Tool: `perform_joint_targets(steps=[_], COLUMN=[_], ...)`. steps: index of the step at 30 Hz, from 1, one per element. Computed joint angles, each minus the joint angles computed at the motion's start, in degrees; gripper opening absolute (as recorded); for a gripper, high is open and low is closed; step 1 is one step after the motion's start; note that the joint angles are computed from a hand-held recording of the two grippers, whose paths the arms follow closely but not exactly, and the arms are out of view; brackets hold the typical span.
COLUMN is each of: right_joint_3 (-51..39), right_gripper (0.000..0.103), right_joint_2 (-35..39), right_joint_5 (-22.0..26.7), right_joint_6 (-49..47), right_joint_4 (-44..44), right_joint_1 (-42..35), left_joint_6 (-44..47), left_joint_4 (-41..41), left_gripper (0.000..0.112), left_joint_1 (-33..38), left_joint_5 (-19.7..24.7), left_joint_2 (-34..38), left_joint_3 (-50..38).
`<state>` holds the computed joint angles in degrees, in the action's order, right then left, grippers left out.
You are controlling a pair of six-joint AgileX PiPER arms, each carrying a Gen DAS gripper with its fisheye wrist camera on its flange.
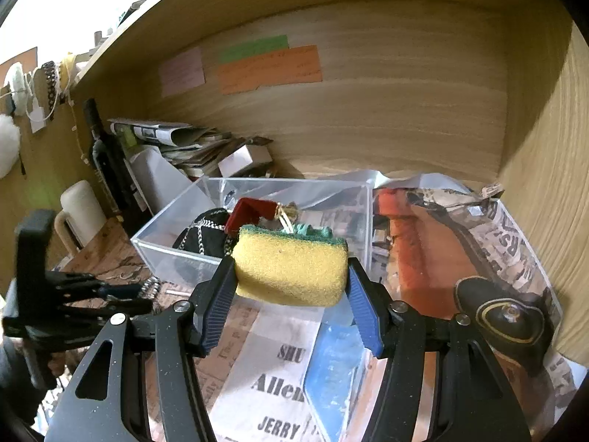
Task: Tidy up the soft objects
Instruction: 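Drop the sponge and the braided bracelet into the box with both tools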
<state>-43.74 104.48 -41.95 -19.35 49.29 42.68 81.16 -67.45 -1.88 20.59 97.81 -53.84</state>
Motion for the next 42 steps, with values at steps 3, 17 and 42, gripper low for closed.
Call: perform_joint_targets(steps=[3,17,42], right_joint_3=[-0.6,-12.6,-12.5], right_gripper=[0.056,0.056,0.074], right_joint_2=[-0.4,4.5,3.7], right_joint_5=[0.1,10.5,9.7], right_joint_6=[-1.2,-7.4,-13.5], right_joint_4=[0.3,-1.8,4.2], right_joint_1=[-0.5,-5.0,-2.9], left_joint_6=[0.4,-29.4,-3.9], left_joint_4=[-1.4,23.9,-2.4], left_gripper=[0.028,0.028,0.066], left_joint_1=[-0.6,-3.4,-2.6], left_joint_5=[0.0,3.5,-2.7], left_joint_2=[-1.8,13.7,5.1], left_joint_3=[-1.5,-26.1,-16.1])
